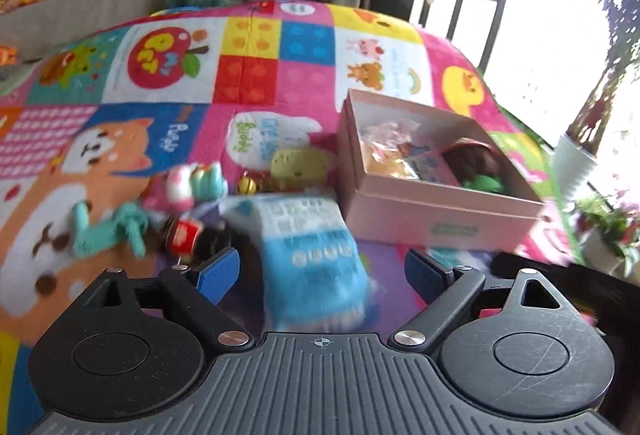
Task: Organize objects
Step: 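Grasp the blue tissue pack with the left tool and lift it, then hold the tissue pack in the left tool while the right tool grasps the yellow keychain toy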
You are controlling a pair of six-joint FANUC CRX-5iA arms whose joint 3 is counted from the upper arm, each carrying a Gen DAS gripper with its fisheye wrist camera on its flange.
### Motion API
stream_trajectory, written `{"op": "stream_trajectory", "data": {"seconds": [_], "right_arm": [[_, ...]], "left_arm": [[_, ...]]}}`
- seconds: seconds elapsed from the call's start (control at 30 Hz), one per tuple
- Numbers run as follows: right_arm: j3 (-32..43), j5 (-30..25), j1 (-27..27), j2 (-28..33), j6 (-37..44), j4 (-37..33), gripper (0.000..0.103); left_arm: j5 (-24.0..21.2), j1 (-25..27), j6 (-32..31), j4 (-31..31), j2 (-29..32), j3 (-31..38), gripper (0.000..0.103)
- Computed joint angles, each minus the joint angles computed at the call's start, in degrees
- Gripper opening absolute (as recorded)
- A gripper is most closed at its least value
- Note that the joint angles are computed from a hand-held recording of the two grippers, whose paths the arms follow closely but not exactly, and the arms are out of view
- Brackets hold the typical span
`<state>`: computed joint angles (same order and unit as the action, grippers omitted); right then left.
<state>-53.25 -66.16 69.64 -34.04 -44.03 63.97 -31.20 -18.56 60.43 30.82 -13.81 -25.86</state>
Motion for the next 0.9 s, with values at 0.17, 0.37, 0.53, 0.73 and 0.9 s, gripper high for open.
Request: {"op": "stream_trajectory", "data": {"seconds": [0.17, 0.37, 0.53, 0.73, 0.9], "right_arm": [[0.91, -2.12, 0.98, 1.59, 1.0, -0.06, 0.103], [3.25, -1.57, 0.33, 3.48, 6.34, -2.88, 0.103], [7.32, -1.78, 0.03, 7.68, 16.54, -5.06, 0.103], [18.56, 3.67, -4.3, 15.84, 38.05, -2.23, 0.103], [36.46, 10.05, -15.19, 27.54, 54.9, -14.42, 0.091]], "left_arm": [[1.41, -1.88, 7.34, -9.27, 5.34, 4.95, 0.079], [-3.0, 2.96, -8.66, 6.51, 0.79, -2.68, 0.057], [-8.4, 10.4, -20.28, 14.32, -7.52, -10.77, 0.056], [-5.27, 17.7, -23.08, 20.43, -9.43, -14.67, 0.056], [-8.77, 19.55, -34.27, 31.26, -8.36, -17.2, 0.056]]}}
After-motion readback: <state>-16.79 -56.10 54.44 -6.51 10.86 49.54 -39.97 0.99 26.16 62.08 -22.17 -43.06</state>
